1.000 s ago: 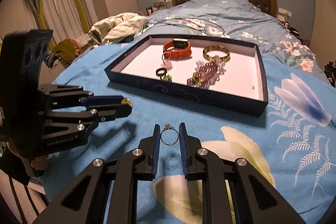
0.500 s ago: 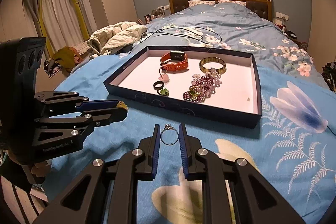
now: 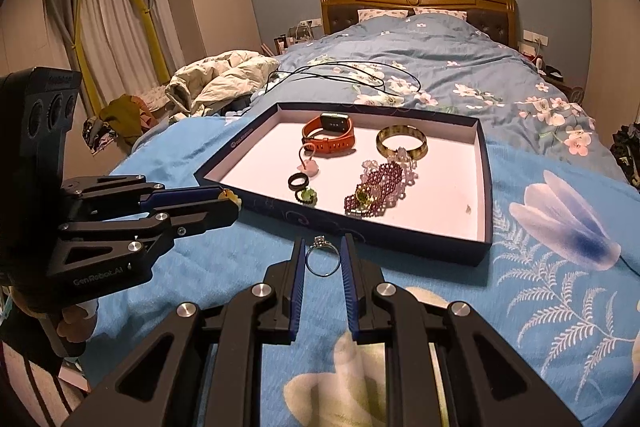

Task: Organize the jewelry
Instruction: 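Carry the yellow ring with the left gripper while the right gripper carries the silver ring toward the tray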

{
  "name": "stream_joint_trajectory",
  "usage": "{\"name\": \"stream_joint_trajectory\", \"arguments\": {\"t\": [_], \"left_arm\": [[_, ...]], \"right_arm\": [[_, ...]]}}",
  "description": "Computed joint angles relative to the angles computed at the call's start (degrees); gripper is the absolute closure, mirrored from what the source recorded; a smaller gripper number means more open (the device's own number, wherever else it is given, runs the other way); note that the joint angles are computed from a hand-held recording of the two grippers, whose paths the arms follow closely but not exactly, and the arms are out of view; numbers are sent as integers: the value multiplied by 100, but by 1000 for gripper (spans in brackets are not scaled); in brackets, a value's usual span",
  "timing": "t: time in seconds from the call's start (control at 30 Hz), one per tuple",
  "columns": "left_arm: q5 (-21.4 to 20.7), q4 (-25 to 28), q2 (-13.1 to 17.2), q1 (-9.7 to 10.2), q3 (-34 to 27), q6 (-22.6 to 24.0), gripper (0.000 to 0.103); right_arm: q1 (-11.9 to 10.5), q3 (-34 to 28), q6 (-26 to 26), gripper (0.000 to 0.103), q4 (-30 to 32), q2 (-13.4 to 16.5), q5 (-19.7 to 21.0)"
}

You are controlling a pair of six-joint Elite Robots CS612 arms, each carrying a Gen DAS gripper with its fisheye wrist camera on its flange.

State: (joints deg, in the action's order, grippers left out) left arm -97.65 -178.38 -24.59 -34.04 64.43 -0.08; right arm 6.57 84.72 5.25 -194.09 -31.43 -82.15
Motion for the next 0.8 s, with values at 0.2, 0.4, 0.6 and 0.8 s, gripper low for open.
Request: {"name": "stream_joint_trajectory", "arguments": {"t": [0.2, 0.4, 0.6, 0.8], "left_arm": [[23, -5, 40, 6, -99, -22, 84], [30, -19, 72, 22, -204, -53, 84], [27, -4, 118, 32, -331, -43, 84], [59, 60, 174, 28, -471, 8, 84]], "right_arm": [[-9, -67, -29, 87, -16, 12, 10], [-18, -130, -63, 87, -33, 24, 19], [-36, -218, -86, 87, 14, 40, 17], [-70, -328, -79, 87, 78, 71, 92]]}}
